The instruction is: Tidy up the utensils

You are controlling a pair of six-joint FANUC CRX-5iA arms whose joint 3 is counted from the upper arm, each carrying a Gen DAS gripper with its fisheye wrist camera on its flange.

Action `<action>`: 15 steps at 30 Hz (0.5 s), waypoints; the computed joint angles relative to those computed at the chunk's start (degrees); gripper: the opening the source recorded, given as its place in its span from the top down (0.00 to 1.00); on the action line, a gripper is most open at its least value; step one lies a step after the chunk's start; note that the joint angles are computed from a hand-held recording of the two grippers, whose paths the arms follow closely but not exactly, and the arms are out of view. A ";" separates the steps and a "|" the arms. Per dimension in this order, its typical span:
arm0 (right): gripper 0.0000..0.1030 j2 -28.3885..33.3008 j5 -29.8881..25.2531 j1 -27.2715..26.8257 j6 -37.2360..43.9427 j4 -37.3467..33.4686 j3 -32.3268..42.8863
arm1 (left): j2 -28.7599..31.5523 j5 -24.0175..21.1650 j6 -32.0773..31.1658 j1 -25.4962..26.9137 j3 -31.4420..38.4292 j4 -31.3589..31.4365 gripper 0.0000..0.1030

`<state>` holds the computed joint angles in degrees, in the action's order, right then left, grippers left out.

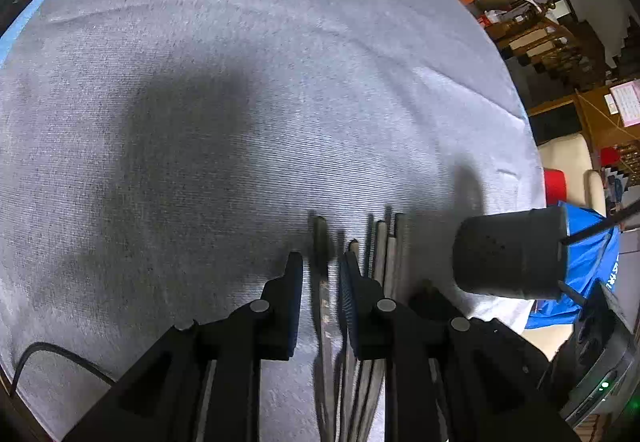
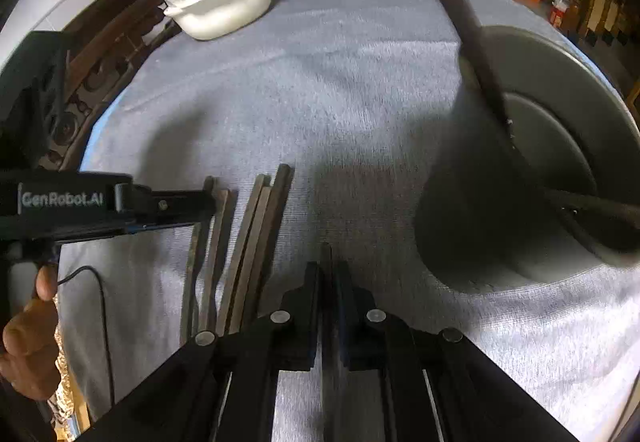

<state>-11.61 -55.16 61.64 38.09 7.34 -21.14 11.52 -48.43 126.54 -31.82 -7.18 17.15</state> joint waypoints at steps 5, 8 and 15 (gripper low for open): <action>0.90 0.48 0.75 -0.85 -1.02 -0.55 0.36 | -0.39 1.63 -1.53 0.41 -1.08 0.98 0.83; 0.91 -0.20 1.75 -1.69 -1.21 -1.70 -0.05 | -0.39 2.31 -1.84 0.29 -1.34 0.67 0.92; 0.93 -4.75 4.35 1.19 -6.43 3.20 -4.41 | -3.00 4.84 -0.20 -0.83 -2.14 -2.30 0.93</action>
<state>-16.35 -50.80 62.84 31.65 10.54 -25.56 8.52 -43.59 126.35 -32.65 -9.32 14.85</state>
